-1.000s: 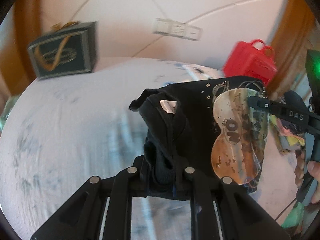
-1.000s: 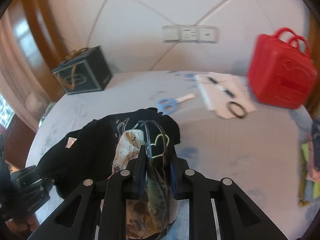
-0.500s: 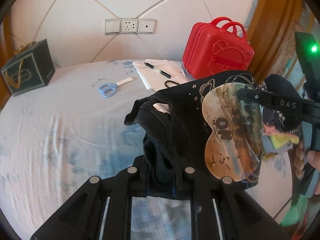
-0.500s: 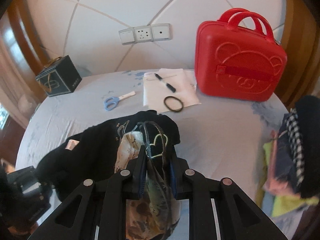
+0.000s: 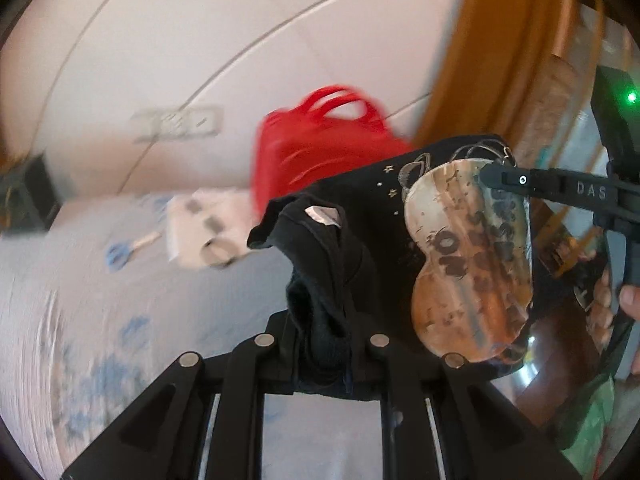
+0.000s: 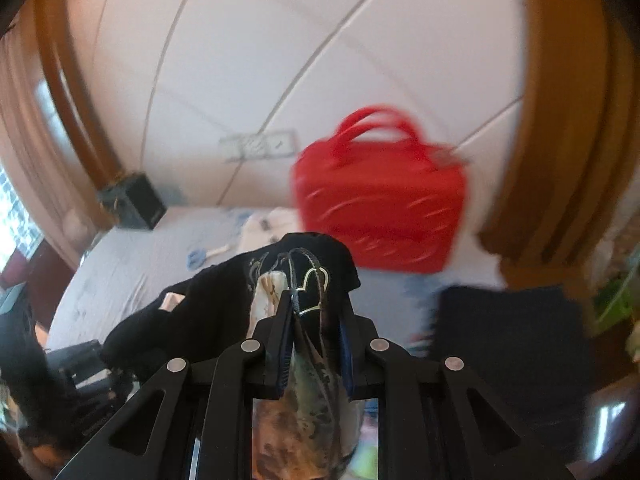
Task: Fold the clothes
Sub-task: 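Carry the folded shirt with both grippers over the stack of clothes, then lower the shirt onto the clothes stack and open both grippers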
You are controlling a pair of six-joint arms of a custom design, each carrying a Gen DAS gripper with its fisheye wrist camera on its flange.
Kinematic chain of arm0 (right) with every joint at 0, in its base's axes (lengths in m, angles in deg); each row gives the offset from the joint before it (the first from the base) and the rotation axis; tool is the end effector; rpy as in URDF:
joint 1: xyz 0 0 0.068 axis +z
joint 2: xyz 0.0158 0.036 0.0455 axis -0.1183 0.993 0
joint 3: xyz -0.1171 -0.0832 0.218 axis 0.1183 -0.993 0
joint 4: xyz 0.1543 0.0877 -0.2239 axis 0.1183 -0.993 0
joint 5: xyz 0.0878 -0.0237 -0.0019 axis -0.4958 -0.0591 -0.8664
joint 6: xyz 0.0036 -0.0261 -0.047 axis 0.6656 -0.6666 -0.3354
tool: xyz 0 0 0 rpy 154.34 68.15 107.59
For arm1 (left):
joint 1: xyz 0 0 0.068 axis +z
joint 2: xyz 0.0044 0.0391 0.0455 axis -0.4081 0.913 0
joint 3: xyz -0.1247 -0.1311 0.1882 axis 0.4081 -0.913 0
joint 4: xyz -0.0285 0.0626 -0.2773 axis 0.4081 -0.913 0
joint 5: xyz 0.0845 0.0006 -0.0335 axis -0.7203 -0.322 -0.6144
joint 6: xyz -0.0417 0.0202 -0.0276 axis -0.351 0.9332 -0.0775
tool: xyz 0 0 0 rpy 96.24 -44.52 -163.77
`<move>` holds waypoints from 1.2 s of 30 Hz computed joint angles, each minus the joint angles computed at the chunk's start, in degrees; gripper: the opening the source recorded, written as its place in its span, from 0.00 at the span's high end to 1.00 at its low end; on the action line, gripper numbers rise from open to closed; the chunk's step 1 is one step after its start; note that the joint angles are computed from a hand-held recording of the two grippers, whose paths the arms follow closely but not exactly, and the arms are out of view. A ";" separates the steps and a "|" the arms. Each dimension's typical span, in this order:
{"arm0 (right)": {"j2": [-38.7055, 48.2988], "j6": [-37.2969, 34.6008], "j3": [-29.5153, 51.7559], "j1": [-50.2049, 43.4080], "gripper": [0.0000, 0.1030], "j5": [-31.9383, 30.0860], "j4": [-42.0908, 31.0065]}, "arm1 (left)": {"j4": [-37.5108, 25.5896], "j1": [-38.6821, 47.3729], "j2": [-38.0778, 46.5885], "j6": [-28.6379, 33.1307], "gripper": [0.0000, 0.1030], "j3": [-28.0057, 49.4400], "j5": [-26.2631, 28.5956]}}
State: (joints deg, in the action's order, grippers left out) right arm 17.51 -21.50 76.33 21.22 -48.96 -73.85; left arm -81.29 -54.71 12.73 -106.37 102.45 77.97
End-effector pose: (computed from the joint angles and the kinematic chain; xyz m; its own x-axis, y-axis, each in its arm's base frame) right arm 0.2813 0.1505 0.3059 -0.7075 -0.1513 -0.6903 -0.3486 0.9244 0.1547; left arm 0.2211 -0.1263 0.2566 -0.7194 -0.0371 -0.6936 0.1621 0.9620 -0.2197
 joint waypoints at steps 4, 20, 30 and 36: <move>-1.83 -9.59 5.25 -17.23 0.81 -11.00 -9.52 | 0.91 -10.51 13.59 -3.35 0.86 13.55 -5.23; 26.54 -30.20 8.89 -47.03 0.70 -25.17 -7.23 | -9.09 -22.15 57.51 -17.13 0.32 45.25 -22.31; 9.67 -29.91 -0.67 -49.20 0.00 -27.24 -6.29 | -7.82 -26.70 46.19 -17.23 0.00 37.14 -26.23; -5.92 -30.71 -11.83 -48.31 0.01 -25.57 -8.54 | -4.73 -29.28 38.53 -18.18 0.00 31.16 -23.39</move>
State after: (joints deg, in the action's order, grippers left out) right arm 11.59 -52.21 64.50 -27.10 -74.53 -82.39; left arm -86.02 -83.99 51.26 -124.55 133.61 54.58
